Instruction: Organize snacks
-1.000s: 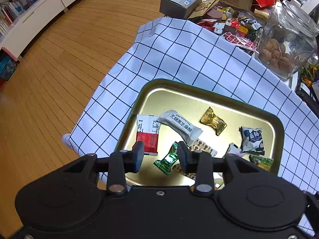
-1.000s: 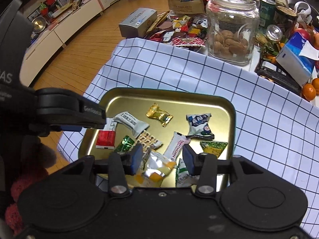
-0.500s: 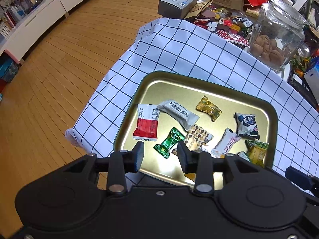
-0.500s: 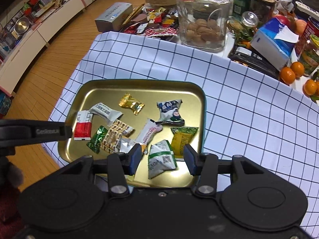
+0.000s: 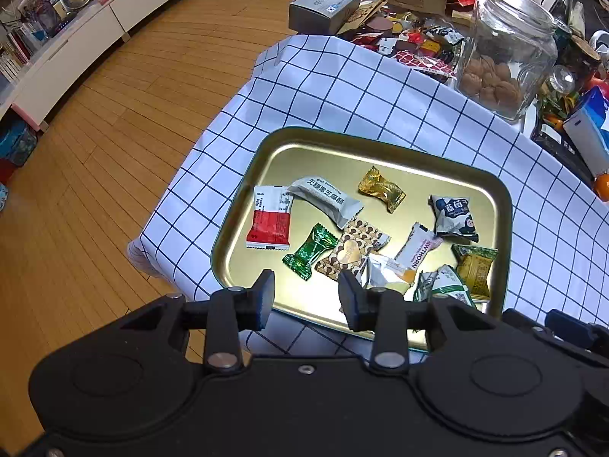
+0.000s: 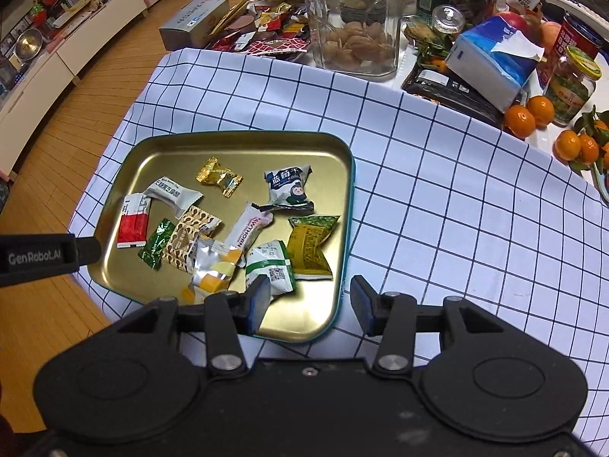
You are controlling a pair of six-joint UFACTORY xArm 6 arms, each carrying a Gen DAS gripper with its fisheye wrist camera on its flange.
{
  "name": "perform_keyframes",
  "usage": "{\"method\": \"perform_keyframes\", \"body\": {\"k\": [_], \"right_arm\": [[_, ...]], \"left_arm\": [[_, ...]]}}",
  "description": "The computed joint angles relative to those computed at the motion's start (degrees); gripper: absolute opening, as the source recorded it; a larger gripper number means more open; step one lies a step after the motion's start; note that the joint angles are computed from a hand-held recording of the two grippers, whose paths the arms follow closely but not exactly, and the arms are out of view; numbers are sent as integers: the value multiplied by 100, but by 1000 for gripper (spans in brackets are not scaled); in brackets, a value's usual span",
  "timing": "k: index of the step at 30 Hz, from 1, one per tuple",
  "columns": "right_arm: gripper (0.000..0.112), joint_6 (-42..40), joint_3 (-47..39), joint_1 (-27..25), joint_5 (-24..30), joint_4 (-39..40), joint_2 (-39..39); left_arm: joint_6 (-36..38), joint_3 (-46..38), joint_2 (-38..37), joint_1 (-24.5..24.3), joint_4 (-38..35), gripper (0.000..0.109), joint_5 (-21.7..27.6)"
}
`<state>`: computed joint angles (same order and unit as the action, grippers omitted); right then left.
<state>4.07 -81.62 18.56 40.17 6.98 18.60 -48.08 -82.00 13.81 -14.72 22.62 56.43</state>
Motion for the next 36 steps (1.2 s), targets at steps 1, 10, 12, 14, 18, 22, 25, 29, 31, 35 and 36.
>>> {"method": "perform_keyframes", "body": {"k": [1,10,12,14,18,22,25,29,31,35,36], "right_arm": [[49,7,8,-13,-5,-3,-8],[49,314,-105,-65,132,-256,108],[49,375,-157,-59,198,-342,161],[49,443,-197,-50,249,-422,214],[49,521,-248,-24,317,-494,278],[49,515,-271,9,341,-501,299],[49,485,-266,14,339,-474,291],[49,444,-267,3,342,-434,283],[49,426,-266,-9,339,-410,273],[49,428,-284,-24,333,-384,280],[49,430,-293,-25,338,-381,287]], "left_arm": [[5,-12,29,-7,-10,47,6],[462,-160,219,-21,-571,47,-162],[593,-177,246,12,-772,47,-175],[674,-184,266,50,-954,47,-171],[618,-211,301,83,-995,47,-79],[609,-246,332,95,-1028,47,-3],[617,-266,348,84,-1009,47,25],[637,-310,383,63,-999,47,57],[648,-329,399,59,-995,47,63],[663,-349,411,41,-951,47,81],[666,-350,412,39,-947,47,84]]}}
